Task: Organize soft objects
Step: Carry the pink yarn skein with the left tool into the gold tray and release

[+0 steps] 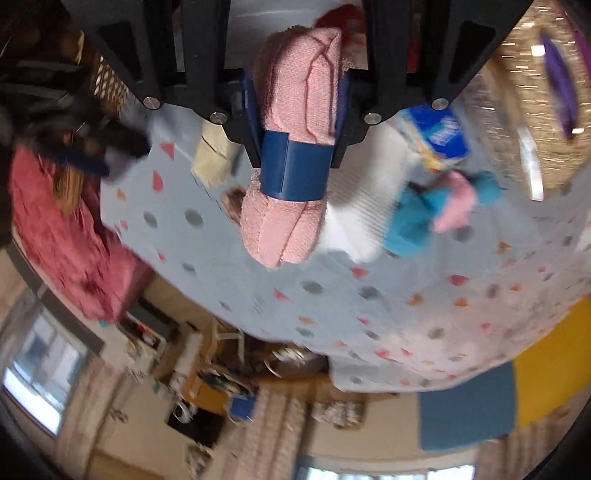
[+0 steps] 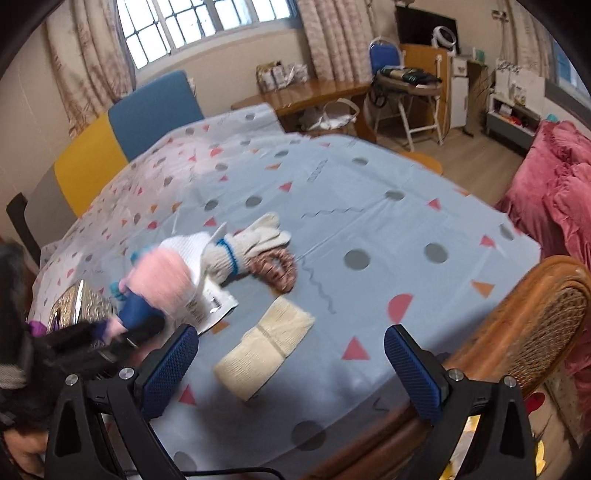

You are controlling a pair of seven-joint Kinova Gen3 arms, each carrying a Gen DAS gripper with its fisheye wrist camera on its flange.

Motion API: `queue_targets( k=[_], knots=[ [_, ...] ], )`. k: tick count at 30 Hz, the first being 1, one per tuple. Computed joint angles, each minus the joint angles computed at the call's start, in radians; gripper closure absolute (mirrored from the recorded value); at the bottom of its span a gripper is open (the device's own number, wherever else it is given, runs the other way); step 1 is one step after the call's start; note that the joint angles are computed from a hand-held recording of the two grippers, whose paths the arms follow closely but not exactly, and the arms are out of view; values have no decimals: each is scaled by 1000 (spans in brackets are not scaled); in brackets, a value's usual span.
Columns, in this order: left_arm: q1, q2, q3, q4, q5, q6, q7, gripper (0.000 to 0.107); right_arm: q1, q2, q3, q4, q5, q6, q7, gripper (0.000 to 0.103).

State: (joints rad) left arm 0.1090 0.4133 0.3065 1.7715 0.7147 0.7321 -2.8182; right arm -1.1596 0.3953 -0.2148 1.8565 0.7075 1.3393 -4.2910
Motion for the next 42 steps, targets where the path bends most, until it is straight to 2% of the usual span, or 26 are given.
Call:
queue_targets(
  k=[7,13,17,24,31,33,39,42],
  knots=[
    [-91,-52,-39,-36,102,-7,24,73,101,-28,10,24,3,-172,138,0],
    [-182,-85,-63,-20,214,-27,-47,73,176,-49,44,57,-49,-312,205,0],
    [-230,-101,-94,-4,284,-23,-86,73,235,-40,46,34,-126,-340,306,0],
    [-312,-118,-159,19,379,29,-150,73,293,1,80,18,-219,-436,411,0],
    [-403,-108,-225,17,464,79,-194,73,301,56,116,-27,-309,-436,479,0],
    [-422,-89,-238,5,466,82,-184,73,308,54,120,-18,-324,-465,474,0],
    [-468,-26,-251,4,453,-9,-182,73,308,88,153,-15,-353,-502,487,1],
    [-476,19,-243,0,420,-89,-166,72,323,135,152,-36,-357,-512,493,7]
  ],
)
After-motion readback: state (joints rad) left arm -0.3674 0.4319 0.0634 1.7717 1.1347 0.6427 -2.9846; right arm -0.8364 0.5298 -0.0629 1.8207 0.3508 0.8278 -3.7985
